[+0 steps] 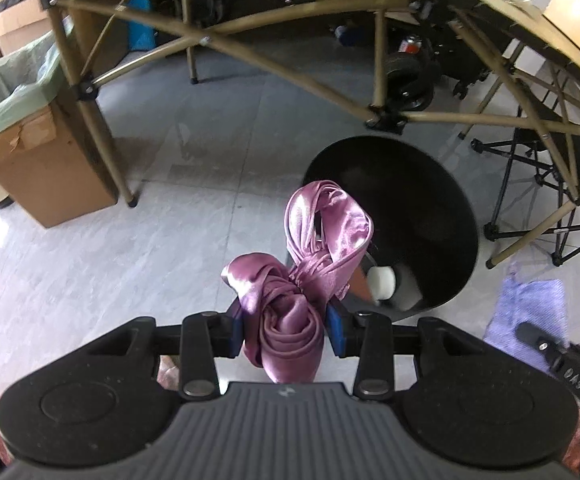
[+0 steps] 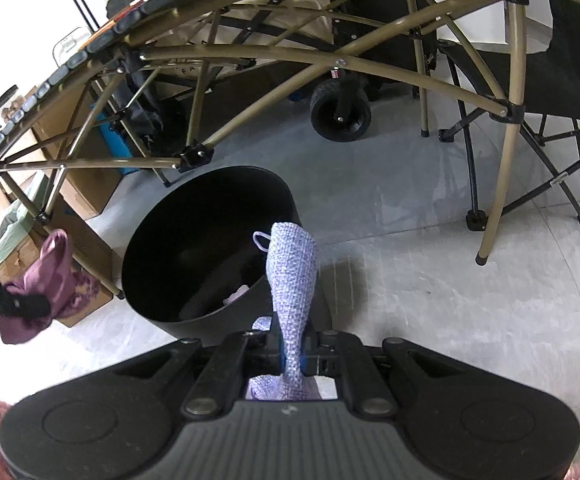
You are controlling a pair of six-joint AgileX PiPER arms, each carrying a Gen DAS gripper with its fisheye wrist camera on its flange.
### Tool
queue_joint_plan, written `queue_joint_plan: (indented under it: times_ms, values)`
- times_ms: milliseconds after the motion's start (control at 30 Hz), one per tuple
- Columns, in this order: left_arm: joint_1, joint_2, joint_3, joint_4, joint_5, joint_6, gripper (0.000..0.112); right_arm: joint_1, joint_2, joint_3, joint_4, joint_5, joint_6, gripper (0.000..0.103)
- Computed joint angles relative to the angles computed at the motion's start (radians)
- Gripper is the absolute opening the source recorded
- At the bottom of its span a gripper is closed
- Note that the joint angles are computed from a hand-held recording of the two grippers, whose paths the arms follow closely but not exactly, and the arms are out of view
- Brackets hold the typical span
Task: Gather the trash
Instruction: 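Open the left tool over the black bin to drop the pink bow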
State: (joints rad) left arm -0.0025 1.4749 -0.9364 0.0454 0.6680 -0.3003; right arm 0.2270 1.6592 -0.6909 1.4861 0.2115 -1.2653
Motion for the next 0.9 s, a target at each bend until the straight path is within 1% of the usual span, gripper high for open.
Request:
queue_joint_plan:
  times_ms: [233, 367, 533, 733, 900]
  values:
    - [-0.093, 0.103, -0.130, 0.014, 0.019, -0.054, 0.040, -0.042, 0.037, -0.013, 0.016, 0.015, -0.020, 0.006]
    - [-0.127, 0.159, -0.194, 0.002, 0.033, -0.055, 0.040, -0.058, 0.056, -0.022, 0.033, 0.017, -0.034, 0.006]
    - [-0.156, 0.219, -0.267, -0.008, 0.060, -0.070, 0.040, -0.076, 0.080, -0.035, 0.025, 0.020, -0.023, 0.006]
    - [-0.193, 0.285, -0.340, 0.001, 0.075, -0.112, 0.040, -0.089, 0.099, -0.044, 0.030, 0.013, -0.019, 0.006]
    - [-0.218, 0.358, -0.412, 0.018, 0.108, -0.148, 0.040, -0.096, 0.107, -0.044, 0.031, 0.006, -0.014, 0.006]
